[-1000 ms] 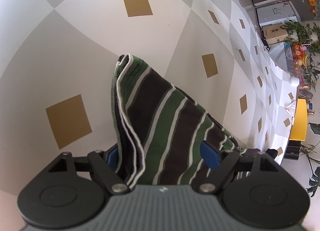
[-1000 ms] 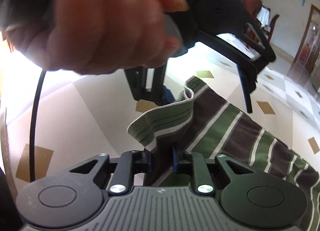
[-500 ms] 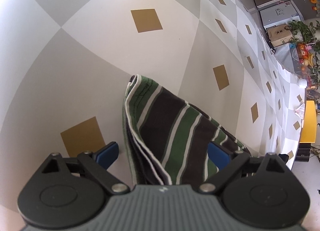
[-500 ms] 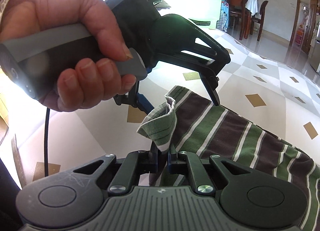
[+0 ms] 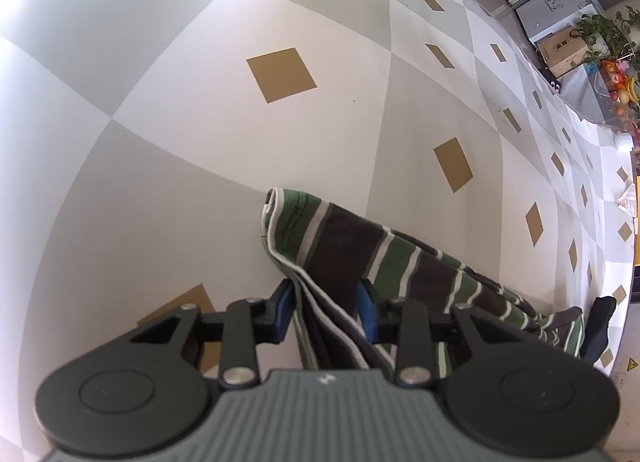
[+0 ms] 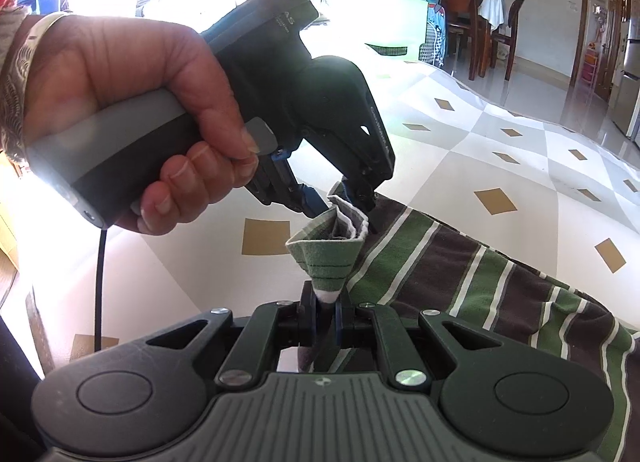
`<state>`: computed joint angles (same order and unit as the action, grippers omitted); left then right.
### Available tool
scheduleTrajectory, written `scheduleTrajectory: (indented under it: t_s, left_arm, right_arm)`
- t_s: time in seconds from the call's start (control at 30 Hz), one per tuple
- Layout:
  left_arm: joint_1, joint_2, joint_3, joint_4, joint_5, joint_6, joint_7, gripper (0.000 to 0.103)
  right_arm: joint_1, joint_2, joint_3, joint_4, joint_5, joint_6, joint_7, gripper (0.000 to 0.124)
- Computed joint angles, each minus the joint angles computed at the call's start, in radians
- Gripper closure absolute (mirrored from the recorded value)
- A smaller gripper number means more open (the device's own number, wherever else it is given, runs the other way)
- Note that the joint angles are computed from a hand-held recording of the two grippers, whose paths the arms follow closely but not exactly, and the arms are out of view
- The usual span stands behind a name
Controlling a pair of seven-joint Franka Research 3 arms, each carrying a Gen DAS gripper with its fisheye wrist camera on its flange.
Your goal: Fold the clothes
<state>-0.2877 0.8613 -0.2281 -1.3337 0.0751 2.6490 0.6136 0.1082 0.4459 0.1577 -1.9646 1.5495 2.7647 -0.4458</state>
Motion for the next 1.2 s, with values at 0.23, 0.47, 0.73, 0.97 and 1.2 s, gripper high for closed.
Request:
scheduleTrajectory:
  t_s: [0.23,0.47,0.73,0.97,1.2]
  left_arm:
    - [-0.020,-0.002,0.019,0.010,0.024,-0.026,-0.029,0.081]
    - [-0.015,-0.002,0.015,0.004,0.021,-0.018,-0.048,0.082]
    - [-0.013,-0.001,0.012,0.000,0.017,-0.011,-0.060,0.082]
    - [-0.011,0.002,0.010,0.003,0.017,-0.009,-0.061,0.082]
    - [-0.029,0.000,0.027,0.008,0.046,-0.011,-0.056,0.082]
  right_arm:
    - [-0.003,0.007,0.000,0.000,-0.019,0.009,0.039,0.114]
    - [-0.007,0.019,0.005,0.009,-0.022,0.011,0.041,0.097]
    - [-0.012,0.034,0.010,0.025,-0.065,-0.002,0.105,0.090]
    - [-0.022,0.051,0.029,0.040,-0.074,0.001,0.109,0.088]
    - [-0.025,0.038,0.039,0.030,-0.048,0.008,0.060,0.116]
